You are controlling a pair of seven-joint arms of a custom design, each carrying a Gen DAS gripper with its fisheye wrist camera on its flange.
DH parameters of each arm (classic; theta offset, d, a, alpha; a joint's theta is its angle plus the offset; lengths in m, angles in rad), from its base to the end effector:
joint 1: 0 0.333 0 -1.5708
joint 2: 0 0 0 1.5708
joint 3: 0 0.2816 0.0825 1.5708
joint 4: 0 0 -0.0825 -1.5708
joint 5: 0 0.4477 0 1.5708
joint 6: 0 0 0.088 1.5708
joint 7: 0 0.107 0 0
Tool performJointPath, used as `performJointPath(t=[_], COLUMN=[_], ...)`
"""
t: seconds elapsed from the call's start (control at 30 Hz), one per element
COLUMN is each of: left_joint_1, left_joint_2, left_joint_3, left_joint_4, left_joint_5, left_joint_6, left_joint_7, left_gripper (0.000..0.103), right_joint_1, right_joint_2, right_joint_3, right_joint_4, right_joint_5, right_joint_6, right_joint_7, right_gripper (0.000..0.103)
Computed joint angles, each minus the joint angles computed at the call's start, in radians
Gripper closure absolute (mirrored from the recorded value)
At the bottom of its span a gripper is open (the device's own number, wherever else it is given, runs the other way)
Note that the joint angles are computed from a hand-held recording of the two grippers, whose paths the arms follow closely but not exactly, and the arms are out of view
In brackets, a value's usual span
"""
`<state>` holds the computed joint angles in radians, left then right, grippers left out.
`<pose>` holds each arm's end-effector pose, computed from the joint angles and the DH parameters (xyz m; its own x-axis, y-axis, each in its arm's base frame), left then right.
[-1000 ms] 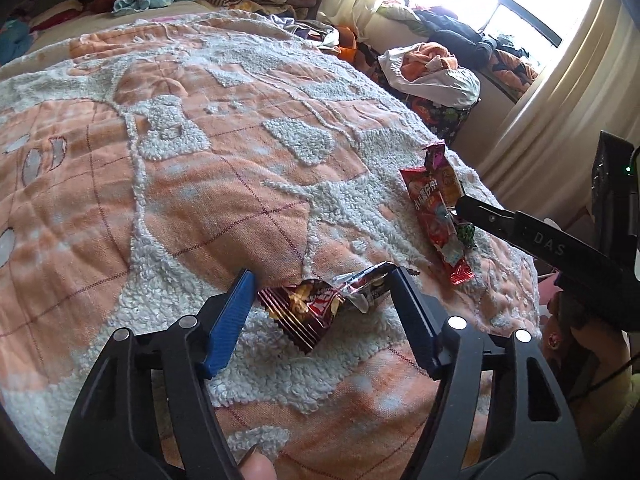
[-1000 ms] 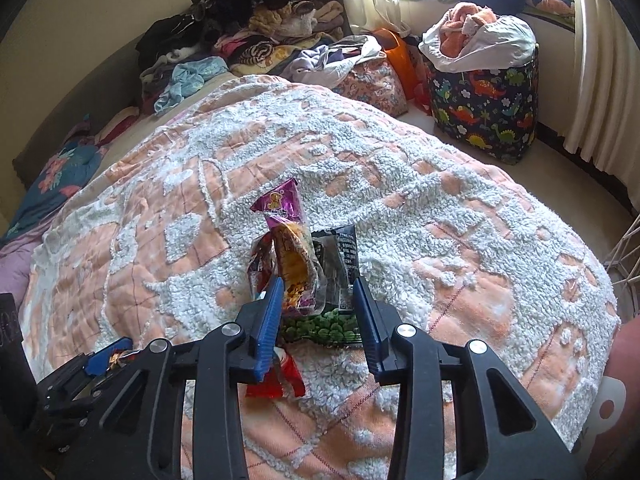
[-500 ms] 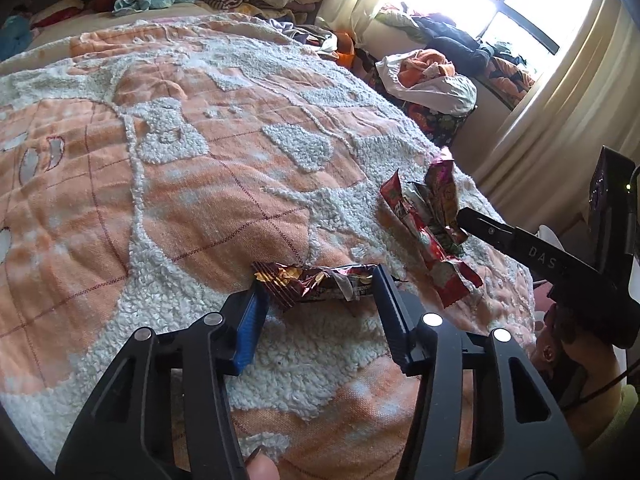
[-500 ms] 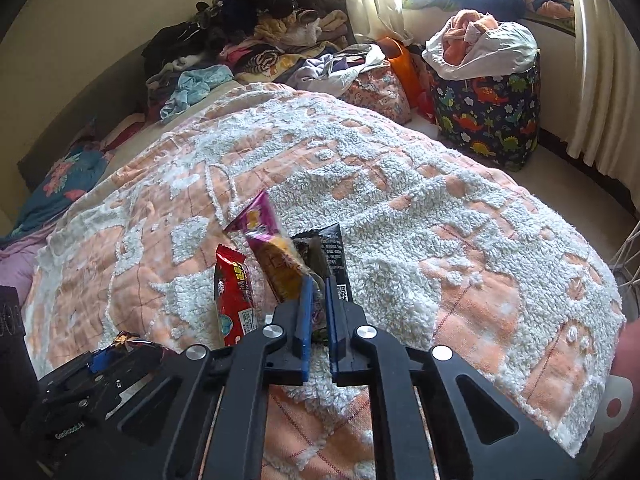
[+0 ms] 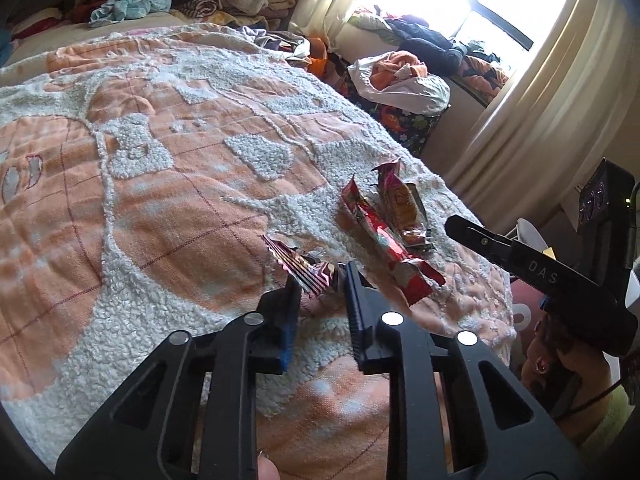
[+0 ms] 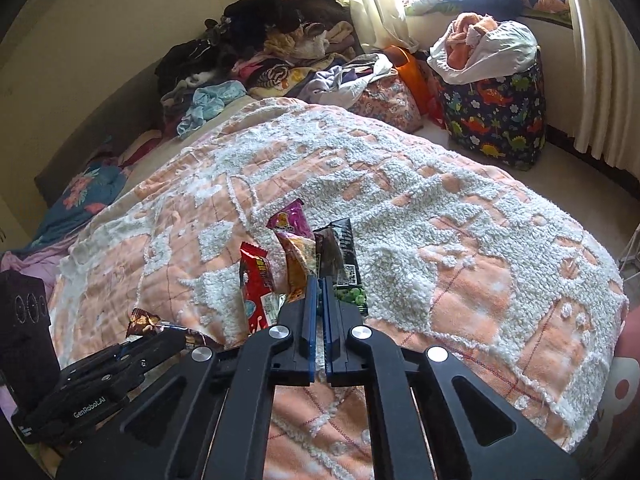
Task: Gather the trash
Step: 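Lift the brown wrapper and purple snack bag and carry both over the yellow bin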
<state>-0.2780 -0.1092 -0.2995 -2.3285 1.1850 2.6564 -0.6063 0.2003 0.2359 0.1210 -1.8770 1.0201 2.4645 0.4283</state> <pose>0.4660 -0.3337 0.3401 0.4070 -0.8267 0.3885 -0.5261 -0.5598 -0.6401 0.6571 0.2142 0.3575 0.7268 -0.6170 -0.3017 -0.6170 -0.3936 -0.6815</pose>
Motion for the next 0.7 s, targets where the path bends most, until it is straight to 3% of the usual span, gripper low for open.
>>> performJointPath(t=[0.07, 0.13, 0.17, 0.37, 0.47, 0.53, 0.7], left_joint_1=[-0.003, -0.006, -0.007, -0.011, -0.011, -0.011, -0.015], left_joint_2=[-0.002, -0.007, -0.011, -0.031, -0.031, -0.032, -0.022], left_joint_3=[-0.006, -0.010, -0.012, -0.019, -0.020, -0.021, -0.024], left_joint_4=[0.008, 0.013, 0.014, 0.012, 0.012, 0.013, 0.034], left_joint_5=[0.023, 0.044, 0.054, 0.075, 0.073, 0.074, 0.082], left_joint_6=[-0.008, -0.016, -0.021, -0.047, -0.048, -0.050, -0.051], left_joint_7=[0.000, 0.000, -0.001, -0.004, -0.001, 0.002, 0.020], left_gripper=[0.089, 0.090, 0.090, 0.090, 0.090, 0.090, 0.090], right_joint_1=[0.008, 0.014, 0.016, 0.020, 0.019, 0.009, -0.018], right_joint_2=[0.003, 0.012, 0.019, 0.060, 0.061, 0.046, 0.001], right_joint_3=[-0.001, -0.002, -0.002, -0.001, 0.006, 0.013, 0.006], right_joint_4=[0.003, 0.012, 0.020, 0.060, 0.062, 0.046, 0.012], right_joint_5=[-0.025, -0.052, -0.062, -0.131, -0.147, -0.114, -0.006], right_joint_6=[0.001, -0.001, -0.007, -0.051, -0.067, -0.070, -0.088], right_joint_7=[0.012, 0.034, 0.044, 0.109, 0.096, 0.060, 0.015], right_gripper=[0.090, 0.075, 0.075, 0.075, 0.080, 0.086, 0.090])
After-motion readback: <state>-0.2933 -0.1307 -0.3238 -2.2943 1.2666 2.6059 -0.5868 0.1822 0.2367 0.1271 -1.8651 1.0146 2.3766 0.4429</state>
